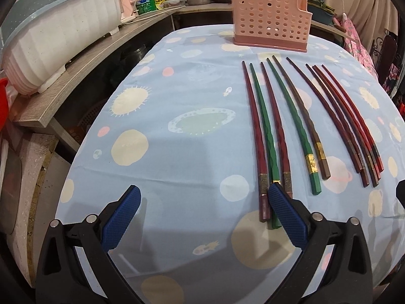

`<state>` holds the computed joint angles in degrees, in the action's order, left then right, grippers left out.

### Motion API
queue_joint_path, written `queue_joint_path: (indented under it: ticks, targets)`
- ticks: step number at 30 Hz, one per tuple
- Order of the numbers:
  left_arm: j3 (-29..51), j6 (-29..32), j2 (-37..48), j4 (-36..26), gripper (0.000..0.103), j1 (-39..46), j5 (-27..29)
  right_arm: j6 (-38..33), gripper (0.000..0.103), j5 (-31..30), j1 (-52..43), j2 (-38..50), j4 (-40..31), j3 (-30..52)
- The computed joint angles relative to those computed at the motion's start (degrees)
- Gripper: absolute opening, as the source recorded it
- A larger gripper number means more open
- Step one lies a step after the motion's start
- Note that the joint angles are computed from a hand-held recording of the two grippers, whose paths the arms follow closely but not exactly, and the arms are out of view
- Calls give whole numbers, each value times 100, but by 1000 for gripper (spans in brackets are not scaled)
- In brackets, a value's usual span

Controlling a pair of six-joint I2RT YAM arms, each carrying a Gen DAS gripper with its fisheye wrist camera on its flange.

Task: Organize utensils
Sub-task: 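Lower the right gripper onto a red chopstick and close on it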

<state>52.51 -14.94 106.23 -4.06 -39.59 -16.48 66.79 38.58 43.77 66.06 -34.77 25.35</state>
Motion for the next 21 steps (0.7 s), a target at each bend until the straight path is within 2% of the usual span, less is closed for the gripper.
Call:
queue_joint_path:
  ticks: [9, 15, 18, 20, 21]
  targets:
    - [121, -35, 170, 9, 95, 76, 52, -545, 96, -235, -426, 92, 578, -99]
    - [257, -50, 224, -48, 80, 250, 156, -1150, 95, -342, -916, 116, 1145, -173]
    - [340, -55, 267, -87, 74, 343, 246, -1597, 86, -526, -1344, 212, 1565, -216]
    - [384, -44, 289, -106, 70, 382, 315, -1888, 73, -765, -1677, 281, 1865, -265]
    - [398, -41, 299, -110, 69, 394, 332, -2008, 70, -889, -1823, 337, 2018, -287]
